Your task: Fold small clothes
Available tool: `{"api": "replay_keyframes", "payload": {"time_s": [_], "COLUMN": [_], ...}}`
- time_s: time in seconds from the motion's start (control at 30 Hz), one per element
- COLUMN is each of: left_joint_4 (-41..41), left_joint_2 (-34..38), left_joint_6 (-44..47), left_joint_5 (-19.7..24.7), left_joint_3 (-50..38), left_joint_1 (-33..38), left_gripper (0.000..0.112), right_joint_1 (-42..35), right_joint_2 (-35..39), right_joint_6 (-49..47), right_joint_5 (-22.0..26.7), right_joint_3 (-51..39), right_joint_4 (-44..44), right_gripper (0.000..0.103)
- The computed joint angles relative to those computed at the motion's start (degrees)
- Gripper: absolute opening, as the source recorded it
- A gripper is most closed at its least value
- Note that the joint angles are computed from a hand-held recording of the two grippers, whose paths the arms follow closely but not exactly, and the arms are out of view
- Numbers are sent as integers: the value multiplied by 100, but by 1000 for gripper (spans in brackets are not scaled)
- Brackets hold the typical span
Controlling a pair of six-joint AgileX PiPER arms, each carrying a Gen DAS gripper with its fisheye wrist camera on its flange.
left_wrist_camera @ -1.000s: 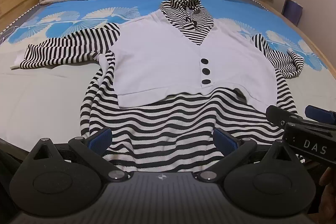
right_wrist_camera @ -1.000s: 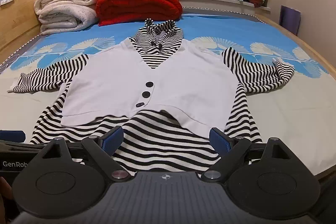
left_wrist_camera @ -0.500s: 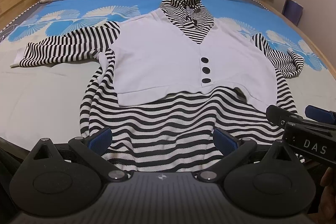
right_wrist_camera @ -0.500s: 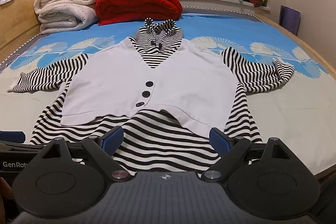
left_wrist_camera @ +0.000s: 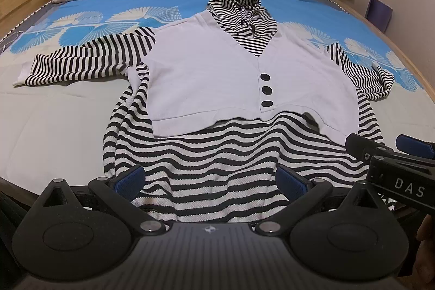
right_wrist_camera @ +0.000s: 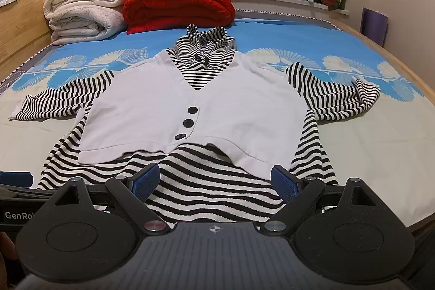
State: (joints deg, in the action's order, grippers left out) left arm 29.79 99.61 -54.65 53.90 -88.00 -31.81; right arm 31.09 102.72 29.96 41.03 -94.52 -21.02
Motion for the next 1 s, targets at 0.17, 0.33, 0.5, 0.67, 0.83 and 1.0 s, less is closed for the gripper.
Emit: {"api": "replay_keyframes", "payload": {"time_s": [0.17, 0.33, 0.5, 0.67, 0.83, 1.0], "left_joint_4": [-42, -37, -45, -12, -18, -55], "left_joint_2": [16, 13, 16, -3, -2, 20], "left_joint_6": [79, 79, 81, -2, 7, 55], "left_joint_5": [-6, -10, -12, -10, -27, -43], "left_joint_3": [-37, -33, -31, 30, 36, 13], "left_joint_1": [50, 49, 53, -5, 15, 55], "left_gripper": [102, 102, 102, 102, 102, 102], "right_joint_1": [4, 9, 16, 18, 21, 22], "right_joint_2": [5, 5, 8, 12, 17, 17], "right_joint_6": [10, 16, 26, 23, 26, 25], "right_joint_5": [5, 6, 14, 14, 20, 23], "right_joint_3": [-5, -5, -8, -12, -17, -17], "right_joint_4": [-9, -19, -28, -30, -32, -37], "right_gripper": [89, 89, 89, 89, 89, 89]}}
